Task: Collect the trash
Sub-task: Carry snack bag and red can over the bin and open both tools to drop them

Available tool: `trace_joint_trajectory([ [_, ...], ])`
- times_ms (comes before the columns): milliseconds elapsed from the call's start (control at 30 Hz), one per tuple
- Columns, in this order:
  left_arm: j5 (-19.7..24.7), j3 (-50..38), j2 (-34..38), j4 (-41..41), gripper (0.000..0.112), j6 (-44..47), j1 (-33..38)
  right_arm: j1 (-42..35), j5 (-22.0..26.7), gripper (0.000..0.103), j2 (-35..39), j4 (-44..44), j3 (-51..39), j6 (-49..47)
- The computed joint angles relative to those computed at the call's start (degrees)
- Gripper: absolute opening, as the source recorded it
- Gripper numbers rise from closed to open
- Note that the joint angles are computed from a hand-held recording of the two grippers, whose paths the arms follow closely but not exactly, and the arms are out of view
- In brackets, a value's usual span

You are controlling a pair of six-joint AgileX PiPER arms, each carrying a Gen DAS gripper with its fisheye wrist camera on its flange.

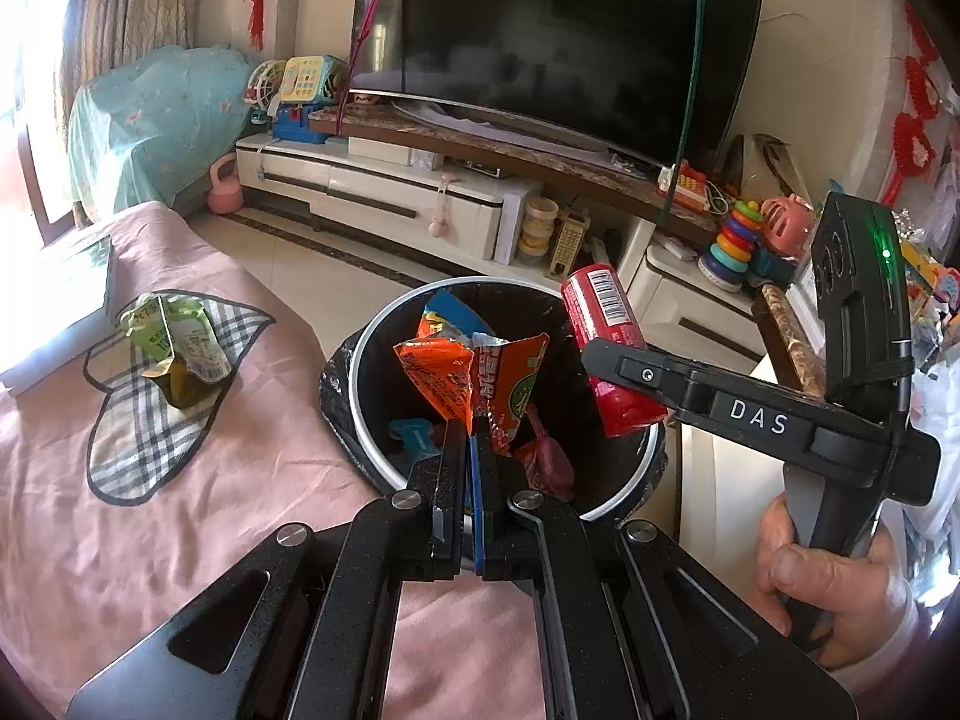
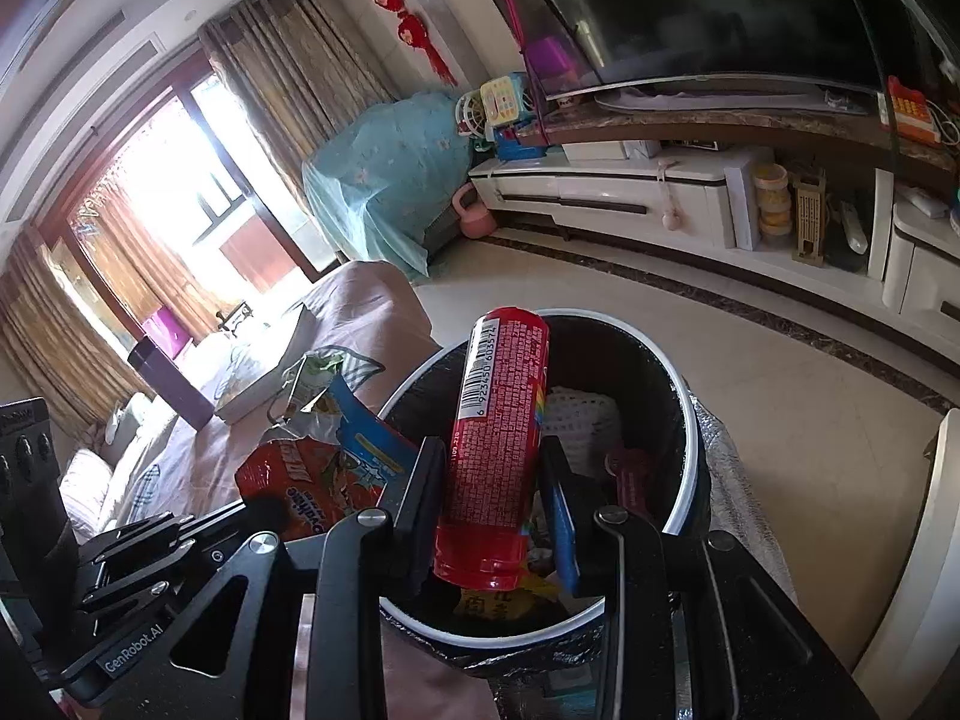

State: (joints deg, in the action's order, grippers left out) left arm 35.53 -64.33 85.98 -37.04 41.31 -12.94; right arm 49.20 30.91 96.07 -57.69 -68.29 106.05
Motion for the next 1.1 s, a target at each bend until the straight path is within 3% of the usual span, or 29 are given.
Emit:
trace_joint_trajectory([
  [1100, -0.5, -1.0, 2.7, 0.2, 0.001, -0.1, -0.1, -1.6, 1.6, 0.032, 2.1, 8.3, -3.2, -10.1],
])
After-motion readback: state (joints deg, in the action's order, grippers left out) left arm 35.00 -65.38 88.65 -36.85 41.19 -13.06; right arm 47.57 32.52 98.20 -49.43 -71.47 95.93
